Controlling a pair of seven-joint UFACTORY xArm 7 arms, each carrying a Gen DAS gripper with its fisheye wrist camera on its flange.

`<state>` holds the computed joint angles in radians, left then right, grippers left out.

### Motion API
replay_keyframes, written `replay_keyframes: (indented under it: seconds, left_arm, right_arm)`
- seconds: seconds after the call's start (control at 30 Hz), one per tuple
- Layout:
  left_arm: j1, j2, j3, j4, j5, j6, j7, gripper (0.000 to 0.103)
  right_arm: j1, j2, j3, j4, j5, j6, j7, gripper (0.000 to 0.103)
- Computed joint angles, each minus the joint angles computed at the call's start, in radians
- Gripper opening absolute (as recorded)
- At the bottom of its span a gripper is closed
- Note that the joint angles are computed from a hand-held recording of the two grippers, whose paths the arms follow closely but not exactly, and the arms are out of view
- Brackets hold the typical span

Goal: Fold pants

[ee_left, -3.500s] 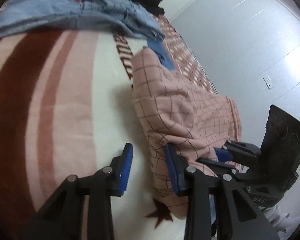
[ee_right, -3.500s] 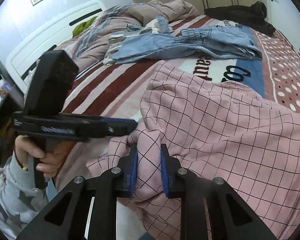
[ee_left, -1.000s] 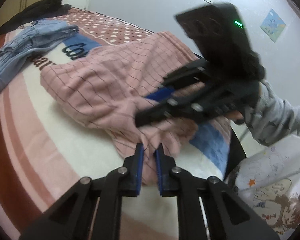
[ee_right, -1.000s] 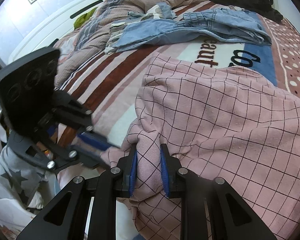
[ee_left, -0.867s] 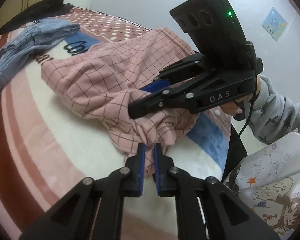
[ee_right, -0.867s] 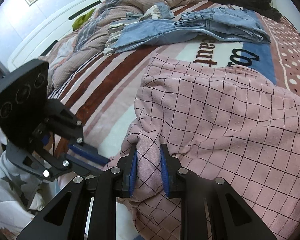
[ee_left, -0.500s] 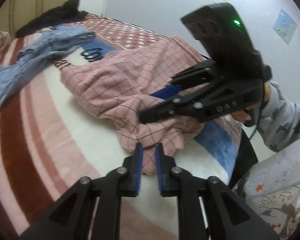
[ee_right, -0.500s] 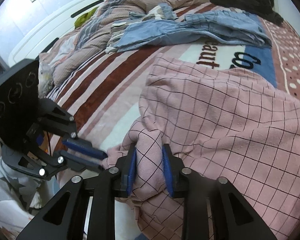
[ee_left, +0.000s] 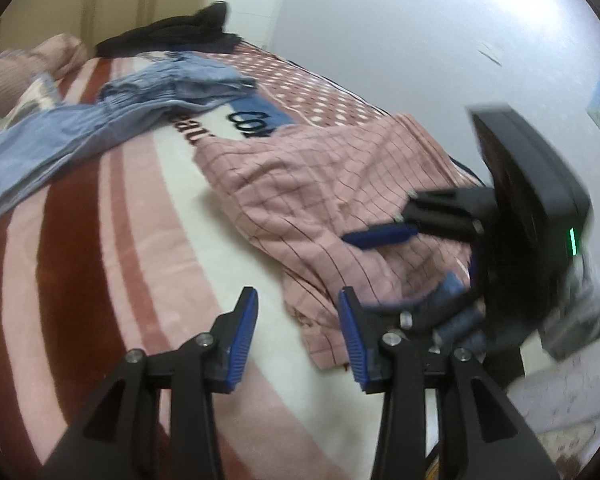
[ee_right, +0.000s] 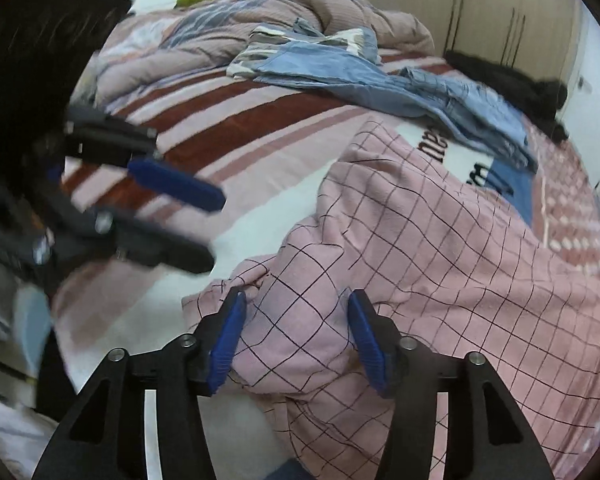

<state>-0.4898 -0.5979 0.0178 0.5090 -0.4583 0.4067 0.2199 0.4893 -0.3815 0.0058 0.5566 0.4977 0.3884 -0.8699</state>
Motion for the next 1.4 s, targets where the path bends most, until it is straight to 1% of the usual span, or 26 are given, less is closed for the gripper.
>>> replay_keyframes:
  seconds: [0.1,0.17,0.2,0.27,0.3,0.33,0.37,0.5,0.57,0.6,0.63,0.7,0.73,0.8,0.9,0.93,1.0,1.1,1.13,1.17,1.23,1.27,1.3,1.33,1.37,1.4]
  left_arm:
    - [0.018,0.005,-0.024,-0.018,-0.018,-0.058,-0.079,0.046]
    - [-0.001,0.024,-0.013,-0.013,-0.041,-0.078,-0.113,0.051]
    - [-0.014,0.035,-0.007,-0.009,-0.053,-0.091,-0.122,0.054]
    - [-0.038,0.066,0.001,0.004,-0.078,-0.124,-0.144,0.067]
    - [-0.056,0.091,0.013,0.02,-0.099,-0.137,-0.152,0.069]
    - [-0.071,0.106,0.025,0.03,-0.119,-0.144,-0.155,0.071]
    - [-0.087,0.128,0.037,0.044,-0.143,-0.155,-0.155,0.072]
    - [-0.073,0.235,0.031,0.109,-0.196,-0.164,-0.219,0.072]
    - [-0.09,0.282,0.046,0.14,-0.264,-0.159,-0.189,0.072]
    - [-0.078,0.299,0.032,0.15,-0.273,-0.155,-0.188,0.072]
    - [-0.046,0.316,-0.004,0.156,-0.241,-0.156,-0.219,0.072]
    - [0.013,0.326,-0.067,0.155,-0.157,-0.163,-0.284,0.065]
    - [0.038,0.325,-0.092,0.151,-0.114,-0.167,-0.318,0.055]
    - [0.054,0.321,-0.102,0.146,-0.075,-0.158,-0.351,0.046]
    - [0.06,0.317,-0.109,0.142,-0.039,-0.155,-0.37,0.046]
    - [0.081,0.32,-0.128,0.146,0.004,-0.151,-0.405,0.046]
    - [0.084,0.316,-0.128,0.148,0.027,-0.144,-0.432,0.047]
    - [0.015,0.312,-0.062,0.147,-0.095,-0.15,-0.346,0.05]
    - [-0.049,0.321,0.001,0.16,-0.189,-0.128,-0.254,0.056]
    - [-0.072,0.336,0.023,0.173,-0.248,-0.119,-0.198,0.056]
    - [-0.054,0.361,-0.007,0.189,-0.27,-0.127,-0.191,0.056]
    - [-0.047,0.369,-0.02,0.195,-0.284,-0.13,-0.183,0.043]
    - [-0.044,0.378,-0.027,0.206,-0.274,-0.121,-0.199,0.039]
    - [0.001,0.382,-0.074,0.21,-0.222,-0.12,-0.245,0.035]
    - [0.026,0.376,-0.102,0.208,-0.17,-0.124,-0.286,0.028]
    - [0.04,0.368,-0.119,0.203,-0.138,-0.133,-0.312,0.024]
  right_arm:
    - [-0.008,-0.034,0.058,-0.081,-0.063,-0.125,0.032,0.052]
    - [0.002,-0.051,0.063,-0.118,-0.099,-0.181,0.062,0.052]
    - [0.02,-0.068,0.04,-0.129,-0.098,-0.184,0.064,0.052]
    - [0.076,-0.111,-0.047,-0.13,-0.07,-0.132,0.04,0.052]
    - [0.107,-0.146,-0.111,-0.123,-0.037,-0.082,0.011,0.058]
    - [0.11,-0.169,-0.142,-0.118,-0.017,-0.05,-0.004,0.063]
    - [0.086,-0.202,-0.159,-0.116,-0.006,-0.031,-0.004,0.065]
    - [-0.024,-0.217,-0.191,-0.074,0.002,-0.037,0.023,0.076]
    - [-0.112,-0.171,-0.171,-0.045,-0.023,-0.078,0.085,0.076]
    - [-0.156,-0.135,-0.166,-0.027,-0.036,-0.1,0.123,0.076]
    - [-0.174,-0.105,-0.177,-0.01,-0.037,-0.109,0.14,0.076]
    - [-0.221,-0.035,-0.187,0.023,-0.054,-0.101,0.168,0.076]
    - [-0.238,-0.006,-0.192,0.035,-0.057,-0.094,0.171,0.076]
    - [-0.234,0.045,-0.247,0.062,0.002,-0.047,0.122,0.075]
    - [-0.239,0.084,-0.311,0.089,0.128,0.026,0.018,0.076]
    - [-0.244,0.088,-0.312,0.091,0.153,0.035,-0.002,0.076]
    - [-0.265,0.09,-0.302,0.097,0.18,0.047,-0.029,0.076]
    - [-0.3,0.097,-0.278,0.111,0.214,0.074,-0.039,0.077]
    - [-0.307,0.106,-0.292,0.135,0.254,0.14,-0.042,0.075]
    - [-0.307,0.126,-0.318,0.166,0.311,0.231,-0.064,0.073]
    - [-0.32,0.173,-0.348,0.222,0.371,0.41,-0.099,0.07]
    - [-0.323,0.192,-0.338,0.236,0.375,0.455,-0.107,0.067]
    - [-0.328,0.196,-0.32,0.235,0.378,0.461,-0.114,0.051]
    - [-0.331,0.206,-0.305,0.24,0.389,0.482,-0.113,0.038]
    - [-0.34,0.21,-0.289,0.242,0.391,0.486,-0.094,0.033]
    - [-0.348,0.211,-0.274,0.243,0.404,0.489,-0.082,0.02]
